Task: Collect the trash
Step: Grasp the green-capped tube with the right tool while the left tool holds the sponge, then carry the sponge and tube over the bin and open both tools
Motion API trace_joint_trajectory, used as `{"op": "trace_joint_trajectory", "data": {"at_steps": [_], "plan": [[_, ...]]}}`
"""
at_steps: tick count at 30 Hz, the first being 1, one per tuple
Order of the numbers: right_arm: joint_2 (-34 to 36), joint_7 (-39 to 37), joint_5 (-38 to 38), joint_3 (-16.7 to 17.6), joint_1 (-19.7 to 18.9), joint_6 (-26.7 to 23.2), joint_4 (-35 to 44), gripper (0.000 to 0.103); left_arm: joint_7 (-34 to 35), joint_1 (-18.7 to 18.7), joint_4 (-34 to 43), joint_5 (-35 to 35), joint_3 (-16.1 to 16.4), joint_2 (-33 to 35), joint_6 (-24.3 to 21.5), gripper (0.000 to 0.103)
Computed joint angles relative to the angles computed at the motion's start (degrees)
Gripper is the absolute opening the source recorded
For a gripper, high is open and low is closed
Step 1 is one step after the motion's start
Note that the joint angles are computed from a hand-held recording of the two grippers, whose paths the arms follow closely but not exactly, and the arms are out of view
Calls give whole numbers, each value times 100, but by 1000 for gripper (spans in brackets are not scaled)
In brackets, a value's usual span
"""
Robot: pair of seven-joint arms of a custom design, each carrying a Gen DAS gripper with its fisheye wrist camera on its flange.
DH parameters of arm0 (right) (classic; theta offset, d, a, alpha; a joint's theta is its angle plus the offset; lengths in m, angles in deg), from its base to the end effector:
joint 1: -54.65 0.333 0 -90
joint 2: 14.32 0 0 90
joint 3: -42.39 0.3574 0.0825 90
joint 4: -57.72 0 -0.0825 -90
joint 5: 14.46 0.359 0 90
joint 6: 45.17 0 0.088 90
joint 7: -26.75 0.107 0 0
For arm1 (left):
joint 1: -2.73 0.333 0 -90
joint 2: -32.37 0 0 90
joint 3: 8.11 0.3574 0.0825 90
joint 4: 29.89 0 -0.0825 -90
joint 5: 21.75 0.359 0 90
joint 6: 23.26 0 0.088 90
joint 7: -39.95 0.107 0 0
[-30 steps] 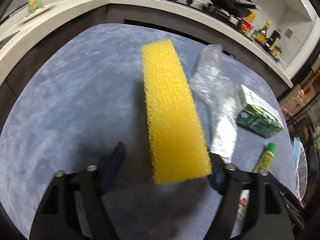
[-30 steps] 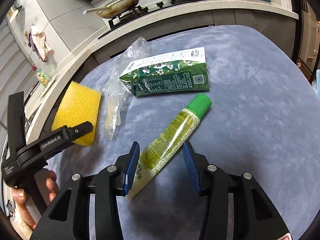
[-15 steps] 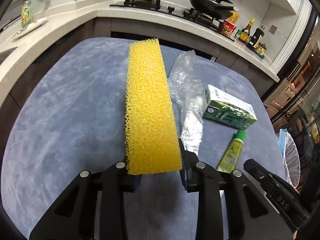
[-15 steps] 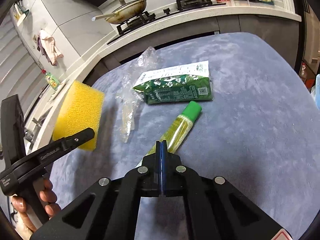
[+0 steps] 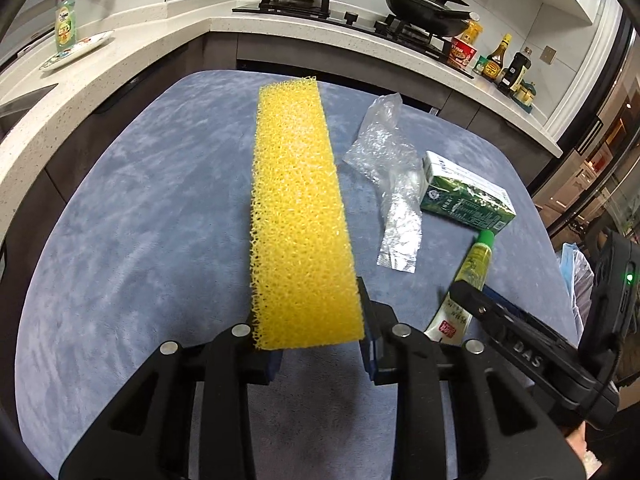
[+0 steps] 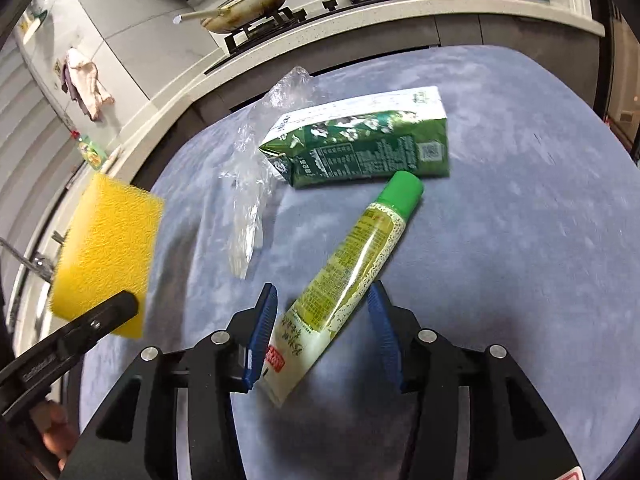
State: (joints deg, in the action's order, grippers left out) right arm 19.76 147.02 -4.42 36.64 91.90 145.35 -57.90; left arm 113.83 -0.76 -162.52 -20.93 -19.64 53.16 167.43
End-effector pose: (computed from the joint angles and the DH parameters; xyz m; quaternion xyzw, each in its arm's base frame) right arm 0.5647 0.3349 0.2928 -0.6196 0.7021 -0.0934 0.3383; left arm 0.5550 -0.1435 0.3258 -0.6825 0.6549 -0.2963 0.1321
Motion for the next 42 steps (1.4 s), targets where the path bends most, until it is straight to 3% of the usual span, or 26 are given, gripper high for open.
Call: {"op": "trace_joint_trajectory", "data": {"at_steps": [2, 3, 10, 13, 15, 20, 22, 26, 30, 35, 40, 42], "plan": [[104, 28, 133, -334, 307, -95, 139, 34, 4, 3, 11, 10, 5, 18, 10, 29], [119, 63, 86, -278, 238, -65, 159, 32, 15, -10, 26, 15, 25, 30, -1, 29], [-24, 34, -212, 929, -917, 249, -50, 14, -11, 194, -37, 89, -201, 13, 7, 29], [-279, -40, -178, 700, -654, 308, -332, 13, 6, -33, -178, 70, -54, -143, 73, 29], [-472, -124, -34, 357, -290, 379, -573, 13, 29, -192, -241, 49, 34, -236, 91, 29], [-1105, -548, 739, -559, 685, 702, -1454, 13, 65, -355, -399, 128, -139, -509, 131, 29], [-1385, -719, 1047, -663, 782, 844, -1819, 12, 34, -295, -408, 234, -388, -587, 111, 29], [-1961, -1487, 2188, -1260, 1387, 1171, -2568, 12, -7, -237, -257, 515, -894, -577, 70, 29], [-2492, -2243, 3300, -1529, 1524, 1437, -3186, 12, 22, -86, 259, 819, -1634, -232, -129, 29], [-2987, -2644, 3993, -1592, 1077, 1730, -3801, 12, 430, -424, 1323, 899, -2111, 532, -551, 29], [-3124, -2162, 3312, -1619, 213, 1736, -4203, 12, 850, -1236, 2692, 680, -2009, 1429, -1244, 29], [-3070, -1985, 3004, -1580, -87, 1702, -4242, 12, 925, -1646, 3259, 601, -1785, 1732, -1540, 29]]}}
